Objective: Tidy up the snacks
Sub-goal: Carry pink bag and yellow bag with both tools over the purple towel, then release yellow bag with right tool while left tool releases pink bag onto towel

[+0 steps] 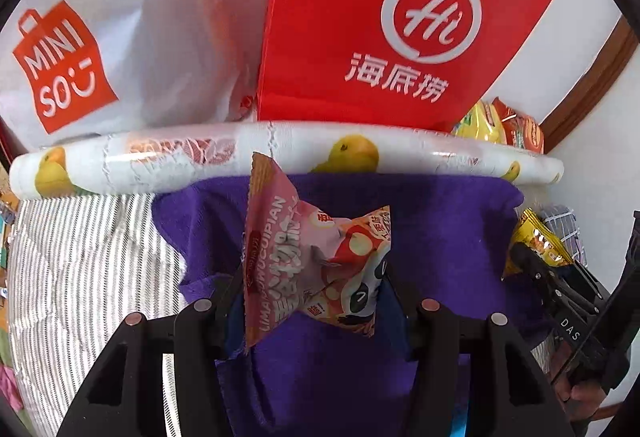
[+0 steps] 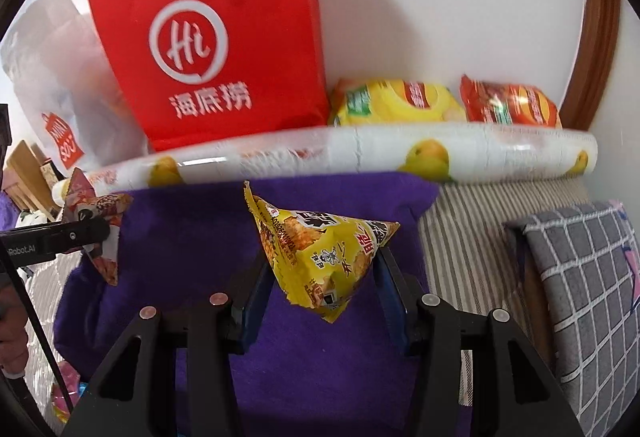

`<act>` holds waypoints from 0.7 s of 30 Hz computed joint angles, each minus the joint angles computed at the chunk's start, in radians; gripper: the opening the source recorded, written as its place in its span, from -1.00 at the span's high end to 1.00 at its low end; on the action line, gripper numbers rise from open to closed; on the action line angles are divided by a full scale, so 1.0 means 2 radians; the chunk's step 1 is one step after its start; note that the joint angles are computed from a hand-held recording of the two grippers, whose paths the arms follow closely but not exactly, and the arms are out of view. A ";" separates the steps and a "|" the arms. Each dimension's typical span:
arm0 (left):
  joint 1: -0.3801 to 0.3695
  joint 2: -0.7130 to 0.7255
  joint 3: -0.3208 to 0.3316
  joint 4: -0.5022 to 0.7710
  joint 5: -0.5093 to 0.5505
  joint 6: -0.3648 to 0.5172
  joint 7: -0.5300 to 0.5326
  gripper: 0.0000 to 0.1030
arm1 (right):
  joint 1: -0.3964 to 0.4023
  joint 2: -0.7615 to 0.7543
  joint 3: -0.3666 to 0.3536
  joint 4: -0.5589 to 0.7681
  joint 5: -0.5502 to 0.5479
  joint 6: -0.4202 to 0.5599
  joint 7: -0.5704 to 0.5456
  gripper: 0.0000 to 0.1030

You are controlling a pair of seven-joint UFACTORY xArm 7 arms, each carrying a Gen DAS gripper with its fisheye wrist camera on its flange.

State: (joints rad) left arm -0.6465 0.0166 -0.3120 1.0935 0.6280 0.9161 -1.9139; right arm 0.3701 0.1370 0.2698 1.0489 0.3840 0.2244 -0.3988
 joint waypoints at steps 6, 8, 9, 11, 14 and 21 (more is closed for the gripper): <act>0.003 0.010 0.006 -0.007 -0.021 -0.029 0.016 -0.04 | 0.008 0.013 -0.010 0.004 -0.041 0.005 0.032 0.03; 0.002 0.012 0.007 -0.007 -0.022 -0.033 0.018 -0.04 | 0.005 0.014 -0.007 0.004 -0.041 0.006 0.032 0.03; 0.002 0.015 0.007 -0.005 -0.023 -0.033 0.021 -0.04 | 0.004 0.016 -0.006 0.004 -0.042 0.009 0.032 0.03; 0.001 0.017 0.009 -0.003 -0.027 -0.033 0.026 -0.04 | 0.005 0.018 -0.008 0.003 -0.050 0.008 0.039 0.03; -0.001 0.029 0.012 0.006 -0.027 -0.037 0.030 -0.04 | 0.002 0.020 -0.006 0.005 -0.051 0.014 0.042 0.04; -0.007 0.048 0.022 0.020 -0.031 -0.042 0.040 -0.05 | 0.002 0.021 -0.005 0.004 -0.058 0.016 0.049 0.04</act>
